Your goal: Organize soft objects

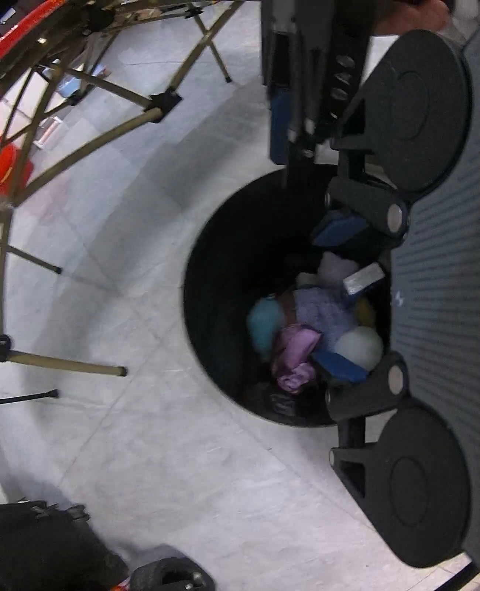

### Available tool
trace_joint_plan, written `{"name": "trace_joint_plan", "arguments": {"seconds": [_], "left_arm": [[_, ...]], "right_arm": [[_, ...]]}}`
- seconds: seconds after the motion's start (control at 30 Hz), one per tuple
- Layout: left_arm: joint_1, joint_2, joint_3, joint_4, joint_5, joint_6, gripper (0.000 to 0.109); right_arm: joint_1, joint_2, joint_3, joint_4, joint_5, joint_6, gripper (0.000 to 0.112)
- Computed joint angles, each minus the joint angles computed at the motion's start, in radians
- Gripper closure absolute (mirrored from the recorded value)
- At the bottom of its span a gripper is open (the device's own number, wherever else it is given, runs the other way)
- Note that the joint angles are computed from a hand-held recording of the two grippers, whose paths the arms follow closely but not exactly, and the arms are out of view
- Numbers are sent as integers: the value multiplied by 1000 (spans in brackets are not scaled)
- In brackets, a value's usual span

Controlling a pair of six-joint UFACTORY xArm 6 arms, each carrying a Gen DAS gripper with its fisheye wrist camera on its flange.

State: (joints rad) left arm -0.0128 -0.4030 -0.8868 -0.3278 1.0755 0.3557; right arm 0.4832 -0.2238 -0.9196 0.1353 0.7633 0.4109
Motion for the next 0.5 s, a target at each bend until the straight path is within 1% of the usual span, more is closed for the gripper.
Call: {"name": "trace_joint_plan", "arguments": {"seconds": [0.07,0.17,0.2,0.3,0.33,0.43,0.5], "left_arm": [[-9,-5,-2,-6,-16,5,43],[-5,-14,3,-9,-32,-1,38],[-14,-11,3,0,-43,-9,37],[-7,-22,8,26,-45,-13,37],[-6,-29,11,41,-45,-20,37],[-8,-82,32,104,-54,-72,37],[-6,-154,52,116,-67,-83,37]], "right_arm": [[6,3,-6,-36,2,26,75],[2,3,-13,-48,4,41,68],[0,2,-13,-43,2,38,66],[1,-1,-14,-48,1,25,63],[7,-7,-13,-66,1,29,60],[19,-30,-4,-121,-3,58,58],[29,-66,8,-154,0,83,58]]}}
